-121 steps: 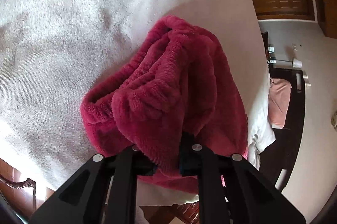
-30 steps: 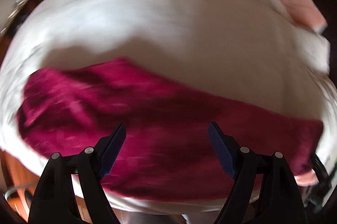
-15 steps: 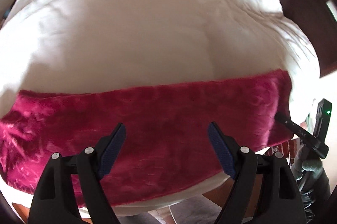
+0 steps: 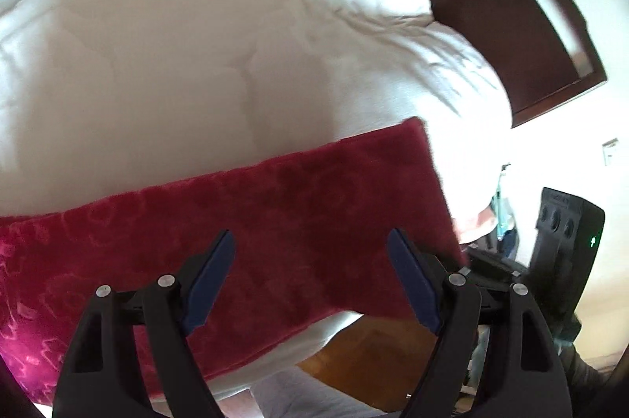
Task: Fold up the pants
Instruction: 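Grasp the pants leg end with the right gripper and lift it toward the left gripper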
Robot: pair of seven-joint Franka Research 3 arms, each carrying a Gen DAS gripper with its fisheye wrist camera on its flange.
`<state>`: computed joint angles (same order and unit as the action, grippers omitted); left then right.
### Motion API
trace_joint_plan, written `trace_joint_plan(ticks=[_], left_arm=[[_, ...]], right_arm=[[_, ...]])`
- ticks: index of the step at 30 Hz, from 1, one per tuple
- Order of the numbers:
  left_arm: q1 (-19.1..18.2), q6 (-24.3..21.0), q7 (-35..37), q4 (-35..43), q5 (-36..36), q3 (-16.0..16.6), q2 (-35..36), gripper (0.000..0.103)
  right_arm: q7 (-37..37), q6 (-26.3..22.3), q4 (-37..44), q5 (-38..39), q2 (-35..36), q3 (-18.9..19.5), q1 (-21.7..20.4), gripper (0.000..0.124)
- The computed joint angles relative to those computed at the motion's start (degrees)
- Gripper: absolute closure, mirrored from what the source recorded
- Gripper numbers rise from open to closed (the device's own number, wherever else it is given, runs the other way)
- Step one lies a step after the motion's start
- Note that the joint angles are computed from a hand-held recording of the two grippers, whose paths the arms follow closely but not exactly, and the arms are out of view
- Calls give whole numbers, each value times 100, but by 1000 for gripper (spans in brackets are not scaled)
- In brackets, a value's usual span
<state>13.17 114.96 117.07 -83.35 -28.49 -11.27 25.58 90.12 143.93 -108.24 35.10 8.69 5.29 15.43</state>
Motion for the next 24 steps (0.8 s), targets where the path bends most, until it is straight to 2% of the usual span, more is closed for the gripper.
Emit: trace_joint_plan(ticks=[7,16,24], left_arm=[[255,-86,-48,-95,-165,134,-70,22],[863,-14,-298,-378,-430,455,-222,22],[1415,69,-482,-604,-353,790,-340,22]], right_arm=[[-417,-198,436,303,217,168,80,102],[-667,-535,1055,399,620,393,368,102],[-204,-750,2374,-34,1753,591,861,102]])
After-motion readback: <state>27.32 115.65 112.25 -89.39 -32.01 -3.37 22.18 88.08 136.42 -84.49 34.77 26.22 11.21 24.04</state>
